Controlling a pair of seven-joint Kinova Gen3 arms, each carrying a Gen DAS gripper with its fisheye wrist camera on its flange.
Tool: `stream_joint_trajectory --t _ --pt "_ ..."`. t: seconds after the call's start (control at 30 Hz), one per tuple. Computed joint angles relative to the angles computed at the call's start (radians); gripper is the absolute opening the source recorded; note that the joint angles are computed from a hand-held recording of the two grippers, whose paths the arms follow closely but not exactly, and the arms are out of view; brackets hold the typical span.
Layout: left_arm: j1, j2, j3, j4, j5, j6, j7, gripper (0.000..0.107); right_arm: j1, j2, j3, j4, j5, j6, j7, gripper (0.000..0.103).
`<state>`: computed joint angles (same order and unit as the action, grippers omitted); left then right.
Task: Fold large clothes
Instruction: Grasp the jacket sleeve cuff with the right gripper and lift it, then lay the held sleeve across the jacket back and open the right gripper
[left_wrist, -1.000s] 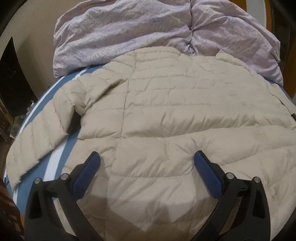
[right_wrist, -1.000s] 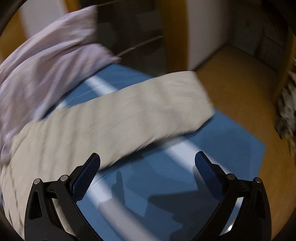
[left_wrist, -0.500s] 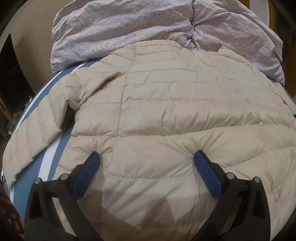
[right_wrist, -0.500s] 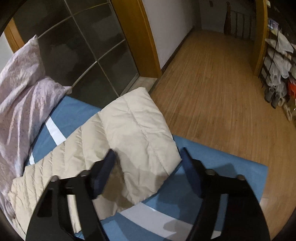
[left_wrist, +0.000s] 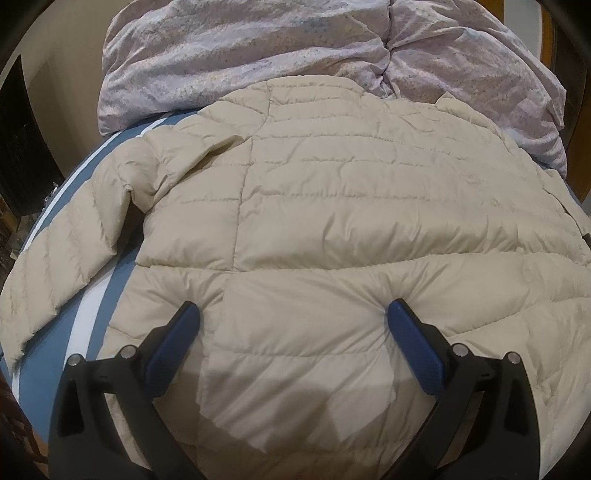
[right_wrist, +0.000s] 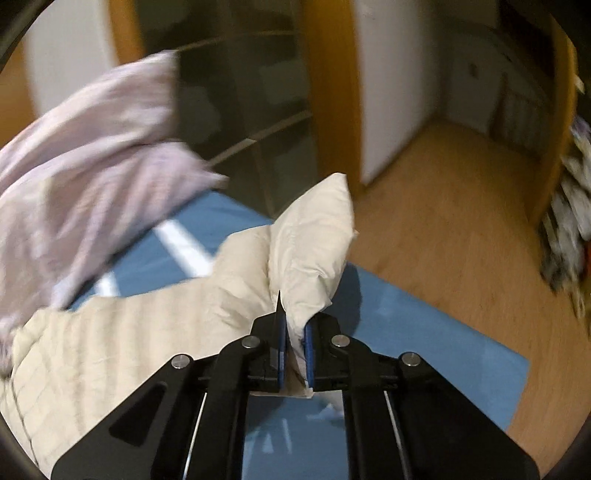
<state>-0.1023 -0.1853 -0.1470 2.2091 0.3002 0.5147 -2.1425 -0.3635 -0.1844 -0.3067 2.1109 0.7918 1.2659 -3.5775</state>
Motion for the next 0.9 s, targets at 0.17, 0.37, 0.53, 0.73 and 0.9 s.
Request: stream_joint_trajectory --t 0.17,0.37,0.53,0.73,0.9 --pt "0.001 0.0 0.0 0.0 0.001 0.0 0.002 0.101 -0.073 0.114 -0.019 -0.145 0.097 -0.042 0.084 0.008" --pt "0.002 0.0 0.0 0.0 -0.001 0.0 0.004 0.101 -0.169 0.286 0.03 -0.329 0.116 -0.196 0.257 0.008" --pt "0.005 0.001 -0.003 -0.001 0.005 0.003 0.001 0.101 -0.232 0.437 0.061 -0.474 0.071 -0.279 0.38 0.008" --pt "0.005 0.003 -0.011 -0.003 0.023 0.011 -0.017 0.101 -0.281 0.533 0.097 -0.596 -0.006 -0.334 0.492 0.008" --pt "0.0 0.006 -0.016 -0.006 0.04 0.019 -0.037 0.101 -0.328 0.58 0.128 -0.679 -0.056 -0.354 0.574 0.008"
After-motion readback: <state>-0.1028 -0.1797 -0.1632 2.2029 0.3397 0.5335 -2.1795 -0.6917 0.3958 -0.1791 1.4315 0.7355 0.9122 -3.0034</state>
